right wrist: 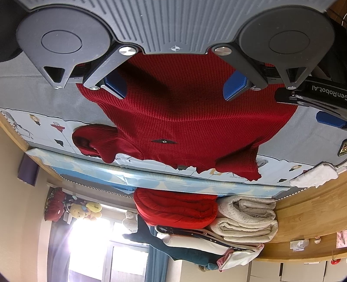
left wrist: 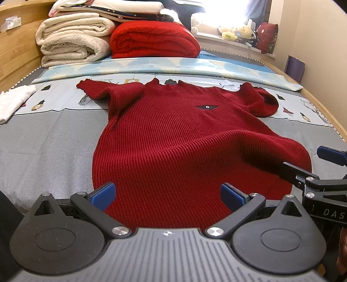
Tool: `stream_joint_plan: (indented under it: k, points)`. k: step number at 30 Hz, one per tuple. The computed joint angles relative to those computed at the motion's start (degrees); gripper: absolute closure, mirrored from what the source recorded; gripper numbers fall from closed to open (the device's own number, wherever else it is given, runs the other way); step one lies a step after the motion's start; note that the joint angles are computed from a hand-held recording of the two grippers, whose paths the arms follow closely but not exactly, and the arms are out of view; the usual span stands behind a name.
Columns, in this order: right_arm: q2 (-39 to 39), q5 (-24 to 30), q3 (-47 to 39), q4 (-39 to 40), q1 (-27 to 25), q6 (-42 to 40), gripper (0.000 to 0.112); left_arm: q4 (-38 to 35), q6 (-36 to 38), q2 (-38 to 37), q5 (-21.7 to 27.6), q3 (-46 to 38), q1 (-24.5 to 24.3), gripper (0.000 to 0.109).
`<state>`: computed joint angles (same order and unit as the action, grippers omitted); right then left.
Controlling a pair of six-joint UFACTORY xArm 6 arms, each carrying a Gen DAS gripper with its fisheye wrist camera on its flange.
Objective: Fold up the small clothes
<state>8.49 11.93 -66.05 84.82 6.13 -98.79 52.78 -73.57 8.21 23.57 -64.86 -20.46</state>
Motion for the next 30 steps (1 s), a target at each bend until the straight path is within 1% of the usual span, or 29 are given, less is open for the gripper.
stream_joint_plan:
  k: [4, 10, 12, 13, 14, 15, 16, 17, 18, 19, 20, 21, 22, 25, 27, 30]
  points:
    - [0.3, -0.2, -0.5, 0.9, -0.1, -0.4, 0.017, 0.2, -0.3, 0.1, 0.9, -0.4, -0.2, 0.006]
    - [1.1, -0.8, -2.2, 1.7, -0.5, 3.2, 0.017, 2.9, -2.9, -0.6, 2.2, -1.4, -0.7, 0.006]
    - [1.4, -1.1, -2.8, 3.2, -0.8, 3.1, 0.017, 1.2, -1.6, -0.6, 2.9, -2.5, -1.0, 0.007]
    - [1.7, -1.3, -3.2, 3.4, -0.9, 3.3, 0.018, 0.8, -1.4, -0.5, 2.8, -3.3, -1.1, 0.009]
    - [2.1, -1.7, -3.7, 3.2, -1.0, 4.0, 0.019, 2.6, -2.6, -0.7, 1.9, -3.4, -1.1, 0.010]
    - [2.5, -1.9, -4.4, 3.3, -1.2, 4.9, 0.020, 6.8, -4.8, -0.8, 0.9, -3.4, -1.0, 0.012]
    - [3.0, -2.0, -5.2, 2.8, -1.5, 6.7, 0.021, 9.2, -4.9, -0.7, 1.0, -3.6, -1.1, 0.023]
    - [3.5, -2.1, -5.9, 1.7, -1.6, 8.7, 0.024, 9.1, -3.6, -0.5, 1.4, -3.8, -1.3, 0.038]
    - [4.3, -2.2, -6.9, 0.7, -2.0, 10.8, 0.026, 6.6, -0.8, 0.1, 1.1, -4.2, -1.1, 0.045]
    - [5.0, -2.2, -7.9, -0.8, -2.3, 13.1, 0.030, 1.8, 2.9, 0.7, -0.5, -4.5, -0.3, 0.057]
    - [6.0, -2.0, -9.2, -2.4, -2.7, 15.5, 0.034, -2.4, 5.9, 1.3, -1.9, -4.9, 0.4, 0.065]
    - [6.9, -1.6, -10.6, -3.6, -3.1, 17.1, 0.035, -5.6, 8.6, 2.0, -3.4, -5.8, 1.2, 0.068]
    - [7.9, -1.0, -12.2, -5.0, -3.6, 18.7, 0.038, -6.5, 10.1, 2.8, -3.9, -7.2, 1.8, 0.070]
    - [12.7, 2.1, -19.6, -9.9, -5.3, 23.8, 0.041, -9.7, 16.6, 6.3, -5.2, -12.8, 3.7, 0.073]
    - [17.2, 3.6, -26.5, -13.3, -6.4, 26.9, 0.043, -13.3, 22.6, 10.0, -4.7, -18.6, 5.1, 0.074]
    - [25.6, 4.9, -39.4, -22.5, -7.8, 36.3, 0.043, -19.1, 31.5, 16.2, -2.8, -28.5, 7.2, 0.074]
